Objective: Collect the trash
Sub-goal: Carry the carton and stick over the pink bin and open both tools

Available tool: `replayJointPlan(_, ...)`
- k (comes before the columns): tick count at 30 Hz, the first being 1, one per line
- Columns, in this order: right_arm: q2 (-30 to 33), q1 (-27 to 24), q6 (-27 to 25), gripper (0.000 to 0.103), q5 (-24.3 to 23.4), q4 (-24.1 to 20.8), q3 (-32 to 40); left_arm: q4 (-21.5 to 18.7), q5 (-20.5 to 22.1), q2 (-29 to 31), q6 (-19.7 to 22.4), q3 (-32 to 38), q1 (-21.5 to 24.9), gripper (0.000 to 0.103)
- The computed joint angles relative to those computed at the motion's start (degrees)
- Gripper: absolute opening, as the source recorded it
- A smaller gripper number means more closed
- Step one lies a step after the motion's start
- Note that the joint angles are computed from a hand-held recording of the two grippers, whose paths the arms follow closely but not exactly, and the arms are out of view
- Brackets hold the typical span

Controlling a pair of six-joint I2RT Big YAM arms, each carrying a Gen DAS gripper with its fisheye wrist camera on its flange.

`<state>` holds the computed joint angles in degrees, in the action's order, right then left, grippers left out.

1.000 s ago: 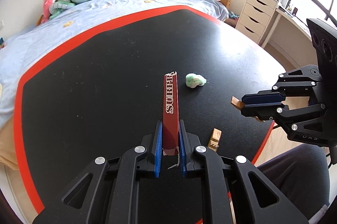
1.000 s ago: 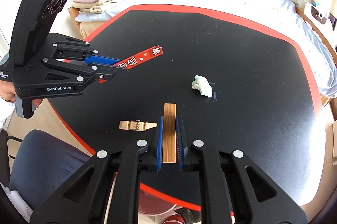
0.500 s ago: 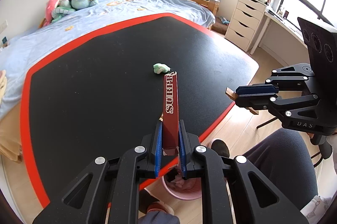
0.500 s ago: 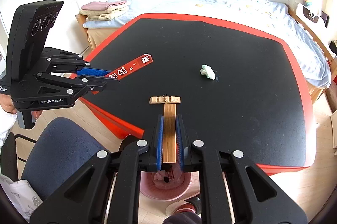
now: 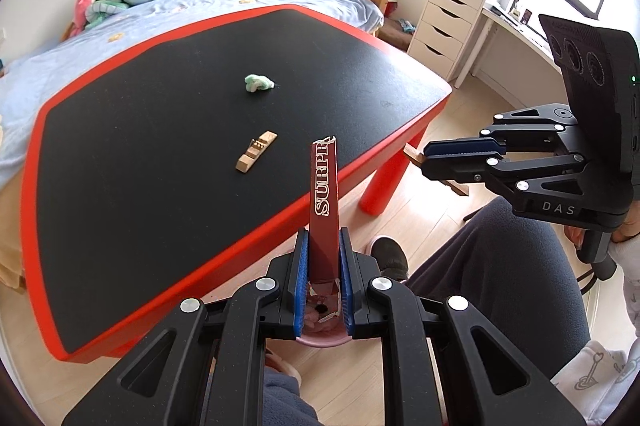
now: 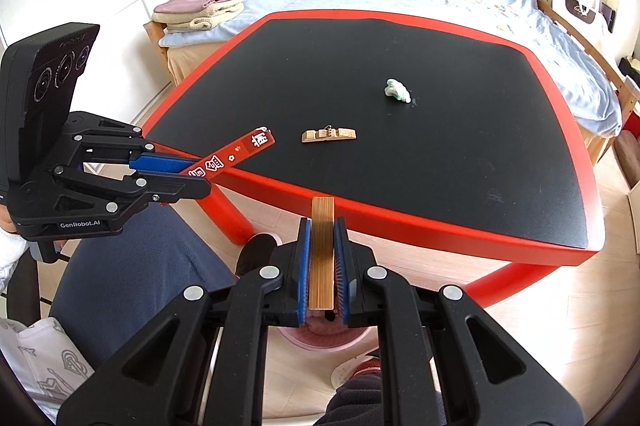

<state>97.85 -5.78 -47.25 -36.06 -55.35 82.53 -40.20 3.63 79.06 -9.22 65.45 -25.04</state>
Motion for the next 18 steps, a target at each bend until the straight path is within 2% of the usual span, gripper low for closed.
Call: replayJointPlan(18,-0.2,-0.2,-1.4,0.011,-0.4,-1.9,-0.7,-0.3,1.5,-0.4,-0.1,-0.9,-1.2,0.014)
